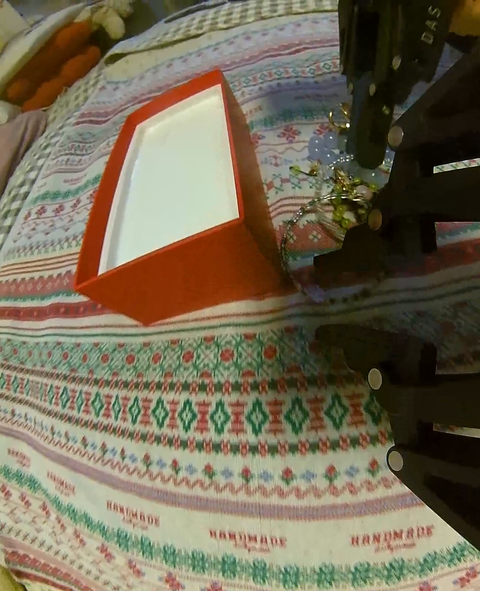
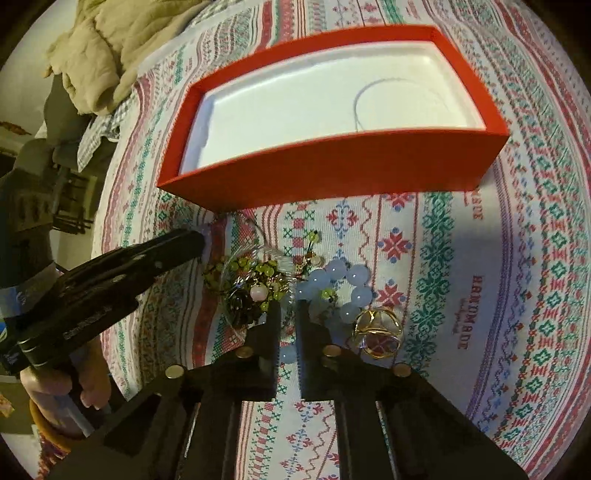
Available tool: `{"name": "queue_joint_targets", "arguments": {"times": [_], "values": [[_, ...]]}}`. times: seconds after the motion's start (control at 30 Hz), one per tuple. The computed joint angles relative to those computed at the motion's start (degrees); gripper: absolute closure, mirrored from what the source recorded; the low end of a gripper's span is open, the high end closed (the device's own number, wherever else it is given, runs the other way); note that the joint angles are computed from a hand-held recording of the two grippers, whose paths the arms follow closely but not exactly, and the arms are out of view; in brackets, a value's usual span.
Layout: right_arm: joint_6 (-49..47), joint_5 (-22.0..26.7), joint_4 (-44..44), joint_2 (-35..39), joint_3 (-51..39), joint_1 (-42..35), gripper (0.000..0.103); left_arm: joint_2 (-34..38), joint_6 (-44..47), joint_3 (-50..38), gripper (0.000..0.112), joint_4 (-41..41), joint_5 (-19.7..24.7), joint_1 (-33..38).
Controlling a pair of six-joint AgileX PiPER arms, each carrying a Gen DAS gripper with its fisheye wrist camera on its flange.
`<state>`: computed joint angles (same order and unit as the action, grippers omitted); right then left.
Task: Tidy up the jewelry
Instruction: 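Grasp the dark beaded bracelet with the left gripper while the right grasps the silver bracelet, then carry both bracelets up and lower them into the red box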
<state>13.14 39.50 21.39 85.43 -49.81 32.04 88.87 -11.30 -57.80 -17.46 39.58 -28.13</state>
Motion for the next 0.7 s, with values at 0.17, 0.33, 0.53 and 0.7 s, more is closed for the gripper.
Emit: {"name": "queue_joint_targets", "arguments": {"times": [0.17, 0.33, 0.53, 0.7], "values": [[3.0, 0.1, -4.3, -3.4, 0.1, 0.8, 0.099, 2.4, -6.2, -1.8, 0.089, 6.0, -0.5, -3.3], [4.8, 0.8, -6.7, -4.9, -0.1, 1.0, 0.099, 4.8, -17.1, -4.6, 0.108, 18.1, 0.6, -8.5], [5.4, 1.8, -7.8, -8.2, -0.3, -0.3, 0.099, 3.7, -20.9, -5.9, 0.112, 21.7, 1.9, -11.9], [6.4, 2.9, -9.5, -11.8, -1.0, -0.5, 0.099, 0.1, -24.0, -6.4, 0.112, 25.5, 2.4, -15.1]]}}
